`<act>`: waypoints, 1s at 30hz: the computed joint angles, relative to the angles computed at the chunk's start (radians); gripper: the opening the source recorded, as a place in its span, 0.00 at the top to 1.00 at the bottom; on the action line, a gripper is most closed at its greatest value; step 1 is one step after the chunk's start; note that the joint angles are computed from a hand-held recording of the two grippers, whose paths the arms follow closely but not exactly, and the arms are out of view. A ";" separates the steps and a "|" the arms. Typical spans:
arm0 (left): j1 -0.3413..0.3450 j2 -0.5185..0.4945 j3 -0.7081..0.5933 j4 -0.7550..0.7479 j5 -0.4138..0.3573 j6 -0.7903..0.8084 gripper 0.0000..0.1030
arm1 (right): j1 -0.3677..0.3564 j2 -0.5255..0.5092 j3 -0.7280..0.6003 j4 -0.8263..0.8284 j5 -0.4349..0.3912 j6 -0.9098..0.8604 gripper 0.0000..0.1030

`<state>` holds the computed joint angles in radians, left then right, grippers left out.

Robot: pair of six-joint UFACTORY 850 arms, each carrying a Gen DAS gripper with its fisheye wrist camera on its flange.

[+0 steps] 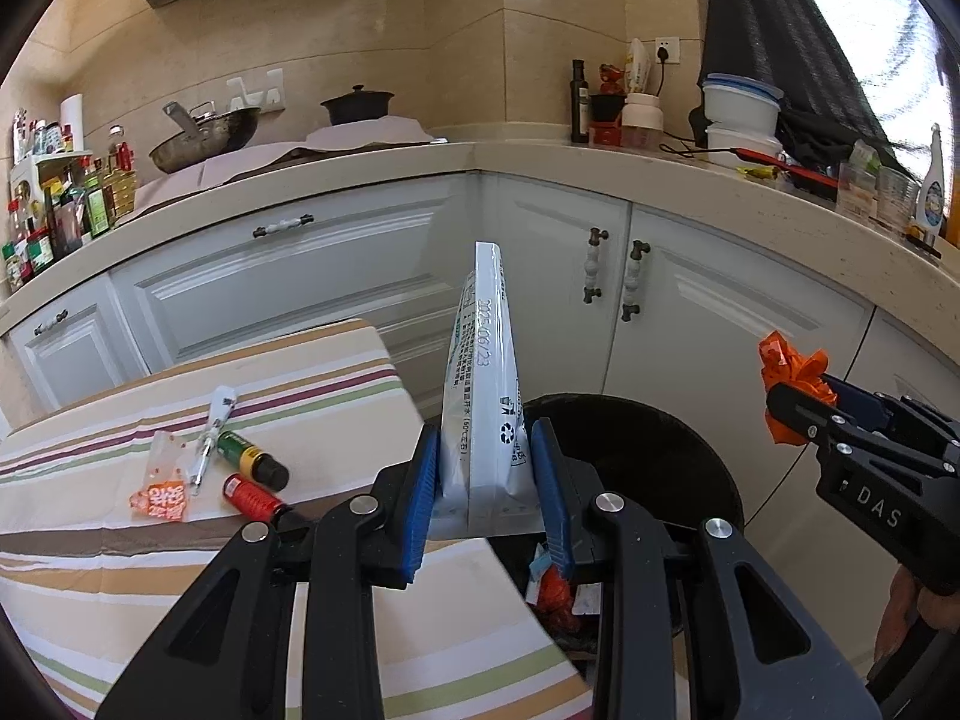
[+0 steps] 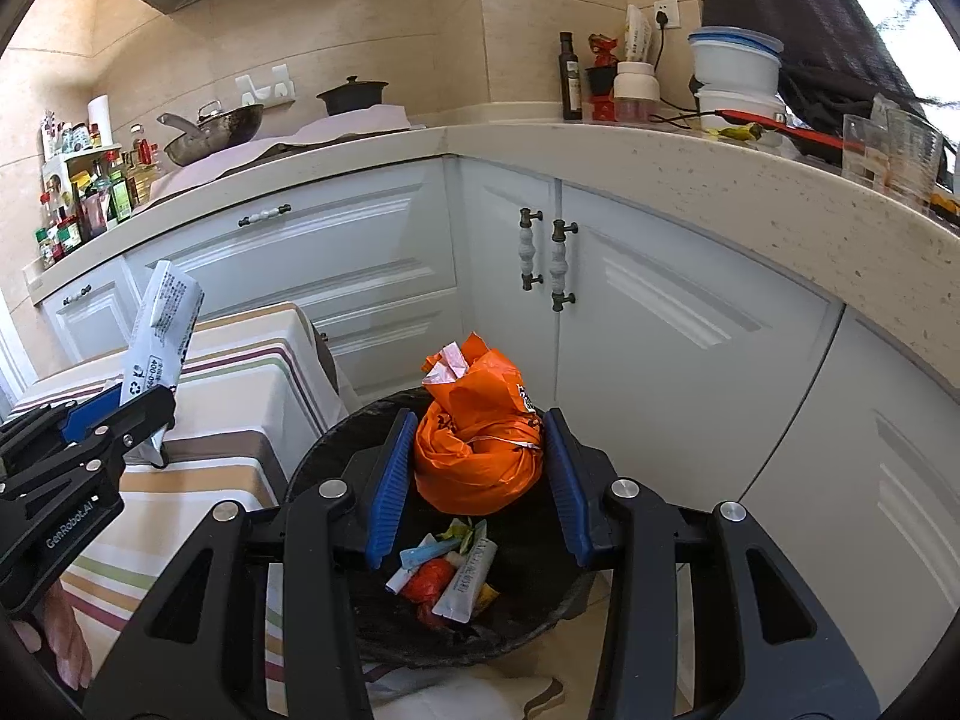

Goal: Collect trash
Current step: 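Bring the white packet over the bin and open both grippers to drop both, then grasp the red bottle on the table with the right gripper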

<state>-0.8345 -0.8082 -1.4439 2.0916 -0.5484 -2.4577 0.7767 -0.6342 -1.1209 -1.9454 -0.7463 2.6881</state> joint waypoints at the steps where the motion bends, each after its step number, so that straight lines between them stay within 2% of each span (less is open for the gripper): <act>1: 0.000 -0.005 -0.008 -0.002 0.001 0.004 0.69 | -0.001 -0.001 0.000 0.000 -0.002 0.001 0.60; 19: 0.006 -0.082 -0.112 -0.055 0.018 0.077 0.66 | -0.034 -0.036 -0.032 -0.040 0.014 0.016 0.58; 20: 0.007 -0.086 -0.118 -0.058 0.012 0.080 0.62 | -0.039 -0.044 -0.040 -0.049 0.015 0.020 0.58; 22: 0.008 -0.099 -0.138 -0.074 0.002 0.093 0.54 | -0.049 -0.057 -0.054 -0.053 0.021 0.026 0.49; 23: 0.009 -0.103 -0.145 -0.082 -0.001 0.098 0.48 | -0.052 -0.062 -0.058 -0.054 0.015 0.034 0.48; 30: 0.021 -0.087 -0.127 -0.062 -0.010 0.036 0.34 | -0.061 -0.072 -0.081 -0.063 0.021 0.028 0.46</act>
